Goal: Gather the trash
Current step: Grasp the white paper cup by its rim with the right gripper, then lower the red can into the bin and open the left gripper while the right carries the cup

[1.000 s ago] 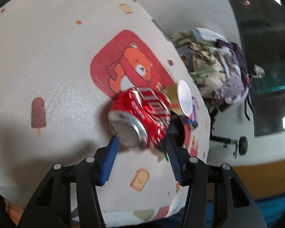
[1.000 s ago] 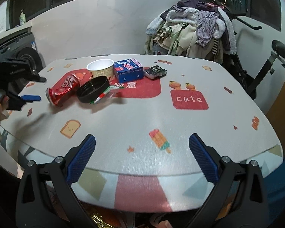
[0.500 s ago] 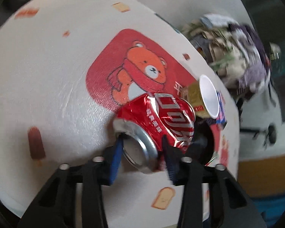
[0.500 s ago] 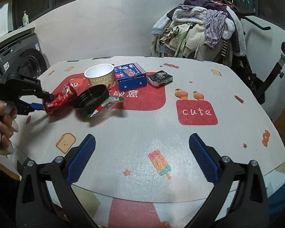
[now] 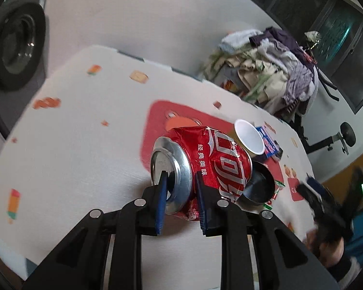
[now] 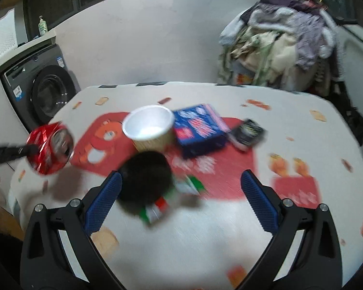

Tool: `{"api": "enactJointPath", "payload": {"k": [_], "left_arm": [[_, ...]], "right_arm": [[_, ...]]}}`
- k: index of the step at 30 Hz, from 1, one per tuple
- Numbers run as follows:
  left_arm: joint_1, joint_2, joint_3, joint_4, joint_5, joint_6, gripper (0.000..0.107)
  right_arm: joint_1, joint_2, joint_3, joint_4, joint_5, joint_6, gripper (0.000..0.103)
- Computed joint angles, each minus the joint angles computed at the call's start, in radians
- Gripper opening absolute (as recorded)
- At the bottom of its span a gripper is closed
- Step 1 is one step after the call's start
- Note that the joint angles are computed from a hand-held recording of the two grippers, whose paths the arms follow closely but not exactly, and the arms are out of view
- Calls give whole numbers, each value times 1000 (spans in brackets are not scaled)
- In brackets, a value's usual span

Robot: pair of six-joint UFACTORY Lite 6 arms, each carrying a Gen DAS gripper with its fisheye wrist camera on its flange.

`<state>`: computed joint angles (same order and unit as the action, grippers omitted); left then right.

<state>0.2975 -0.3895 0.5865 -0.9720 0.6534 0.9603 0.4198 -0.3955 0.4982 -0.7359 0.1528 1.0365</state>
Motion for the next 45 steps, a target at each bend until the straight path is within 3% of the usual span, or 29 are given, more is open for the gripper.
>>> {"api": "enactJointPath", "payload": {"k": [2,5,11,15,17,18,25,33,37,40,43,45], "left_arm": [[73,-20,-2,-2,41,45,22],[146,-25,-3,-13,93,111,22],[257,-10,-4,-46,155,245,22],[299,-7,-18,-64,184,298,22],[310,-4,-25,-69,194,313,22],[319,-5,-28,-69,202,318,22],[330,-69,-51,-42,241,297,22],[339,-265,-101,37,342,217,22],[371,-403,-135,84,442,176,22],[417,-531,-169,120,546,158,22],[497,-670,-205,149,688,168,22],[603,-775,-231,166,835,214,22]], "right_arm": [[-7,192,140,114,-40,-88,97],[15,476,393,258,-7,-190,97],[57,868,826,325,173,-242,98],[91,991,995,260,308,-224,98],[100,1003,1017,245,338,-228,86],[105,997,1016,229,344,-225,86],[91,738,764,261,172,-271,85],[146,316,427,208,118,-206,85],[234,80,274,124,193,-90,85],[356,-95,175,30,313,55,85],[527,-257,102,-40,480,205,85],[688,-350,68,-90,631,329,85]]}}
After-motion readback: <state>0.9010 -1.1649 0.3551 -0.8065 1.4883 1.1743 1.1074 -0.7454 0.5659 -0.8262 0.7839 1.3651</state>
